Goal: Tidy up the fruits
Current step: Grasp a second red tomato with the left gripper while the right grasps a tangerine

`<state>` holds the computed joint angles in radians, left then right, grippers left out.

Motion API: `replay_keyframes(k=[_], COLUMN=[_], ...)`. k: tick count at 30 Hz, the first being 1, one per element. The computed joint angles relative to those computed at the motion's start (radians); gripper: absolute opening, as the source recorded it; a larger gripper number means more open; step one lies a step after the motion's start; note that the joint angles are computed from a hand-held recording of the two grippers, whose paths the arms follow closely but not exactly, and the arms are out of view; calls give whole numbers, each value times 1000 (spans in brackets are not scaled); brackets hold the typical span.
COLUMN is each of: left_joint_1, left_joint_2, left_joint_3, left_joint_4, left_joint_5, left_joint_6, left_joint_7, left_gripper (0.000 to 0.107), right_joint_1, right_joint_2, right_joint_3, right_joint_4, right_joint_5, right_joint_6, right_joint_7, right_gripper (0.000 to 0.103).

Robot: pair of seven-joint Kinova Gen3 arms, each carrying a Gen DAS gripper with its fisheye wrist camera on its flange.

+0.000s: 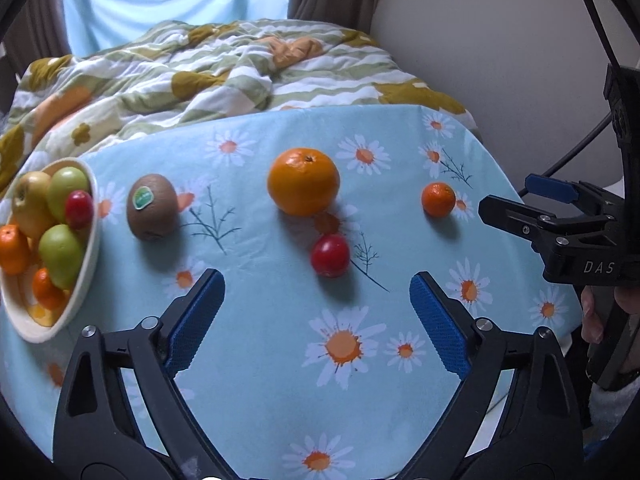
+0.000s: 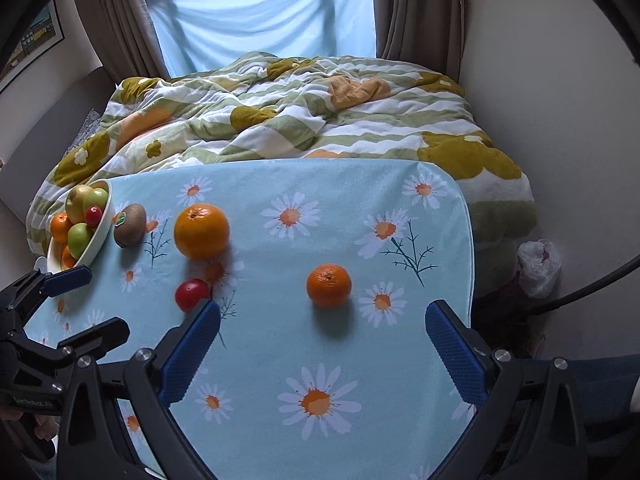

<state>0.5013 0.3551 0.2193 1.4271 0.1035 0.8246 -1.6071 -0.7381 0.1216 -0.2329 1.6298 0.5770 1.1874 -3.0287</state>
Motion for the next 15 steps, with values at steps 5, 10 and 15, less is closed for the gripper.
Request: replay_keyframes(k=[5,10,15], left_joint_1=[43,84,99], left_joint_2=[62,96,117], left_joint_3=[-1,-20,-27], left_joint_4=[-22,-30,-40], left_joint_5=[-39,-87,-107], left_joint_6=[-28,-50,-45], left_joint_7=[-4,18,33], left_gripper=[77,61,47], right_joint_1=[31,58,72], right_joint_2=[-9,-11,4], right_joint_3=[11,16,24], right_joint_4=[64,107,117], right_joint_5=[-5,-17,-26], right_joint_6=[-72,-148,-186], right_joint_7=[10,32,76], right_gripper=[102,102,97])
